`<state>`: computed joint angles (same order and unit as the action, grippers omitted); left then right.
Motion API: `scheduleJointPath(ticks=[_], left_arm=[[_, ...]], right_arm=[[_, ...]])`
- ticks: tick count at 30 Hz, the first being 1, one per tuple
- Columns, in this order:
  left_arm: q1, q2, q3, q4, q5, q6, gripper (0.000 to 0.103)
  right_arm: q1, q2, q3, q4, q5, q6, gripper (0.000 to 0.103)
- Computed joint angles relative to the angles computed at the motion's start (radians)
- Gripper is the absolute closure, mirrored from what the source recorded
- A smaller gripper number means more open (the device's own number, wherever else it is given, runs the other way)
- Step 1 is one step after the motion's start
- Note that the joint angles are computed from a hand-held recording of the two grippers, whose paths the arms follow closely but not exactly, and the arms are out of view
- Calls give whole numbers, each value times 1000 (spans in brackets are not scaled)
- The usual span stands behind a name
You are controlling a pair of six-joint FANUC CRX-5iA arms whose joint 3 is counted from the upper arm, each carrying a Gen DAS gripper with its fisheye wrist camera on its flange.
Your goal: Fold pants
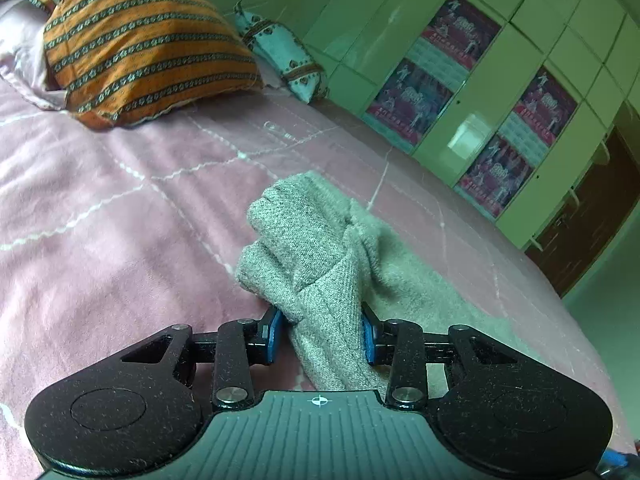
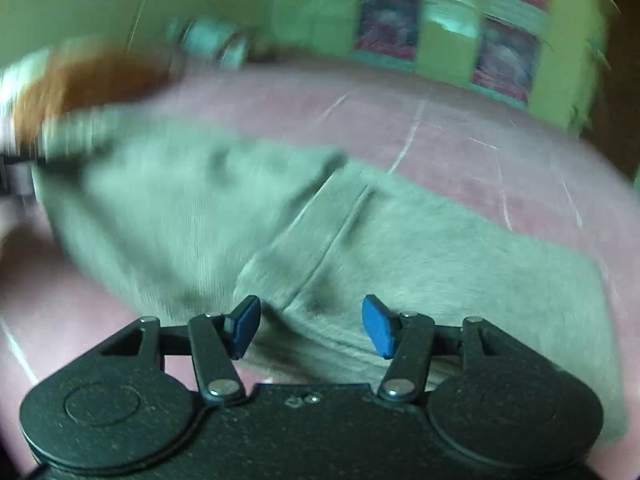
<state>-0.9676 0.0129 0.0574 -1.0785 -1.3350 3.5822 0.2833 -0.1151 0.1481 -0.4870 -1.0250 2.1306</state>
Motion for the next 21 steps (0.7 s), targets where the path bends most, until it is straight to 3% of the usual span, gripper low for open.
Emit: scheduleJointPath(ticks=[4,8,13,17,21], left_arm=[[-47,11,37,-74,-30,-47,68],[-76,70,162,-119,-31,-315,68],[-61,216,403,-77,70,-665,68],[-43,378,626,1,154,-785,68],[-34,542,815,122,293,-853,65]], right_arm=[[-175,40,90,-151,-85,-4,48],[-317,84,150,-237,-111,-42,48],[-436,162,228,-294,-153,-171,48],[-510,192,248,-336,-163,-201,48],[-572,216,272,-360,-173,-208,48]])
